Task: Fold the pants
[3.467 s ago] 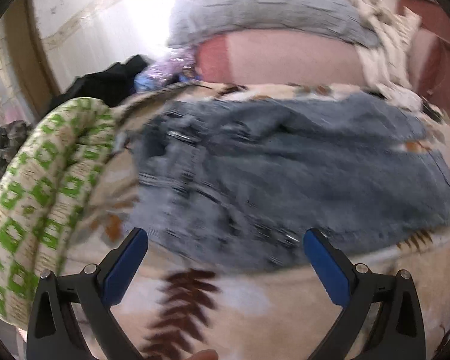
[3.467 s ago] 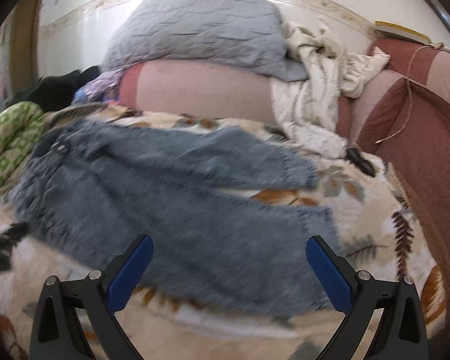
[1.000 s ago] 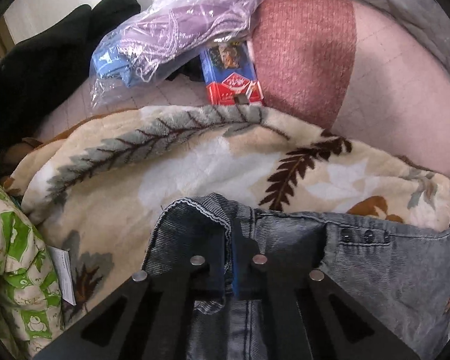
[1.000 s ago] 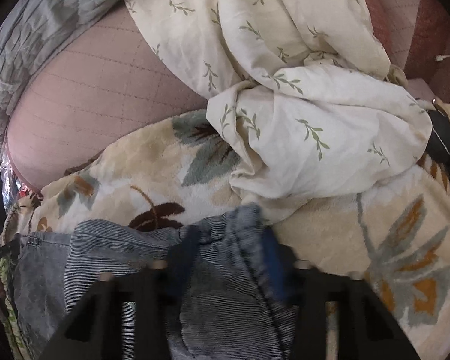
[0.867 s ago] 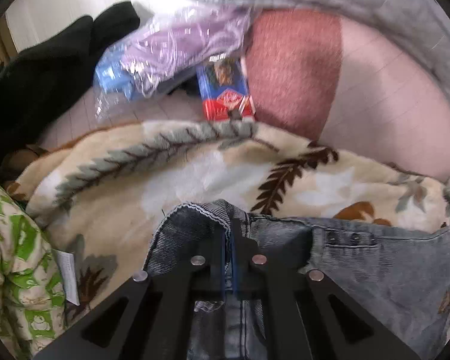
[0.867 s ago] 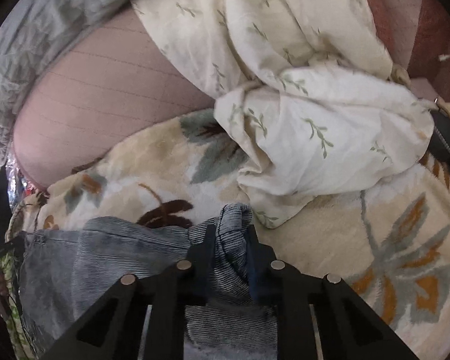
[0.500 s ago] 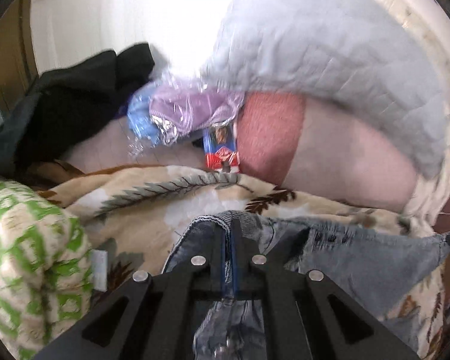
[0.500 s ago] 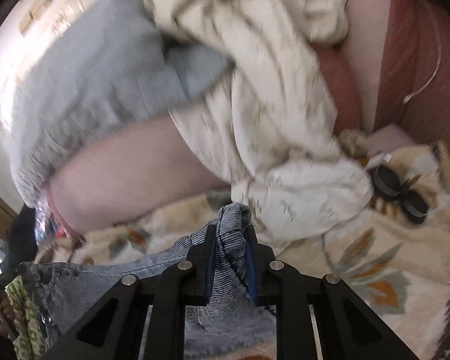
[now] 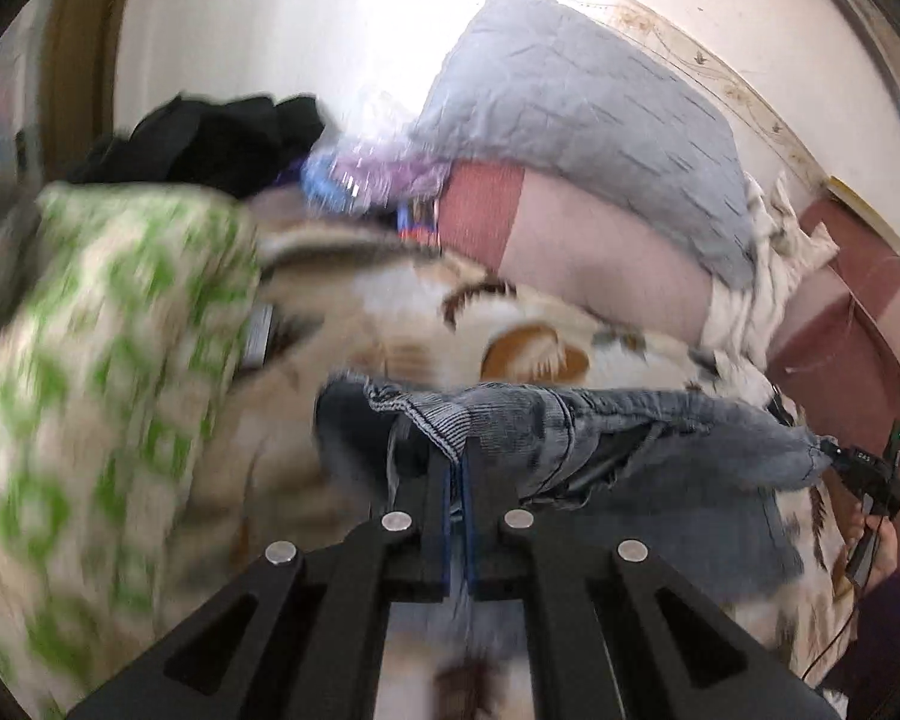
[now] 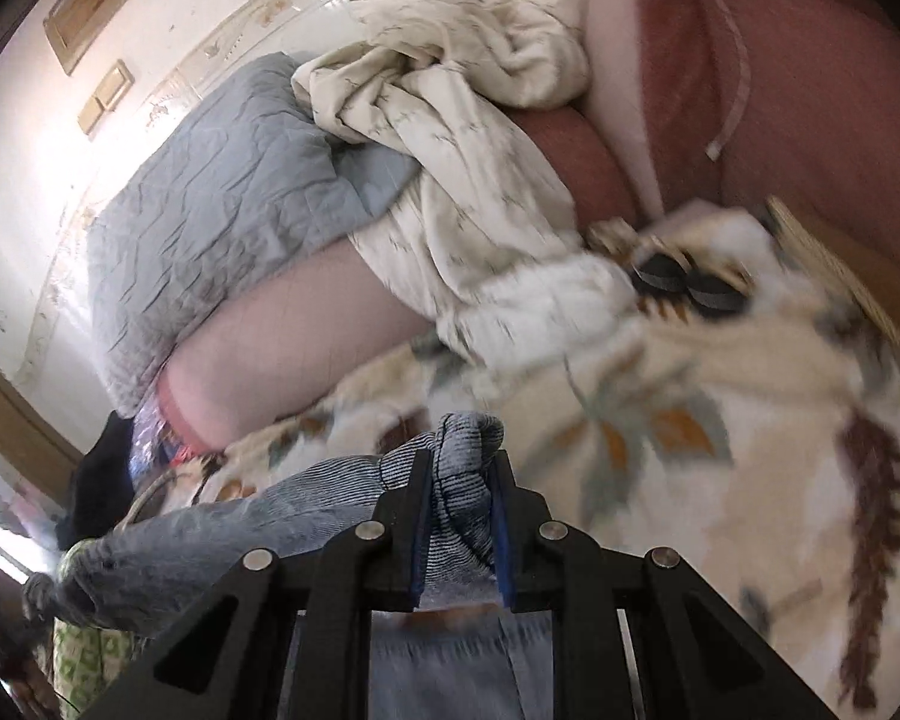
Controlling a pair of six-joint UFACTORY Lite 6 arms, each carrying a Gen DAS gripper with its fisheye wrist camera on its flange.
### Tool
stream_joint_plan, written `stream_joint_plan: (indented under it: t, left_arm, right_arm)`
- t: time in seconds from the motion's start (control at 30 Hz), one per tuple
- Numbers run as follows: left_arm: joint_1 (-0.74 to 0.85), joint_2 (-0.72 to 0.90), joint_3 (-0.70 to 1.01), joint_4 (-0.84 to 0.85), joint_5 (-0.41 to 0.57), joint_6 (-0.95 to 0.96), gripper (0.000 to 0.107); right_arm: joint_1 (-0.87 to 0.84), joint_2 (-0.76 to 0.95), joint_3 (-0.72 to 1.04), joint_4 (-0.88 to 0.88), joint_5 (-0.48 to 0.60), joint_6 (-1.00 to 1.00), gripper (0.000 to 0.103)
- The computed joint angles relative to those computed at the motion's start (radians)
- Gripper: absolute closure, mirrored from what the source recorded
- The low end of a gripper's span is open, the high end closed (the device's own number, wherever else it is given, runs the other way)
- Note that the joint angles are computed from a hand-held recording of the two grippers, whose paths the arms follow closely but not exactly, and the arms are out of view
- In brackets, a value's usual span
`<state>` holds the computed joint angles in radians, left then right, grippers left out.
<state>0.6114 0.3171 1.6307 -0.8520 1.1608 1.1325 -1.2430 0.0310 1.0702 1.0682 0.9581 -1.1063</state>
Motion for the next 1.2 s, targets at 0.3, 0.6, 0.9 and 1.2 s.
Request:
stream_joint_plan:
  t: [0.3, 0.6, 0.9, 1.2]
  left_arm:
    - [0.211, -0.094, -0.429, -0.009, -0.088, 0.315, 0.103]
    - [0.293, -0.172, -0.438, 0.027, -0.14, 0.351, 0.099]
    - [0.142, -0.497, -0.61, -0.077, -0.015, 0.333, 0.099]
    - [-0.441, -0.648, -0.887, -0.096, -0.36, 0.11, 0.099]
  right_arm:
    - [-0.418, -0.144, -0.347, -0.192, 0.234, -0.351, 0.082]
    - [-0.584, -0.19, -0.403, -0.414, 0.255, -0.437, 0.057]
    - [-0.364, -0.272, -0.301, -0.237, 0.262, -0.226, 0.038]
    - [-0.098, -0.081, -0.372, -0.083, -0.146, -0.154, 0.038]
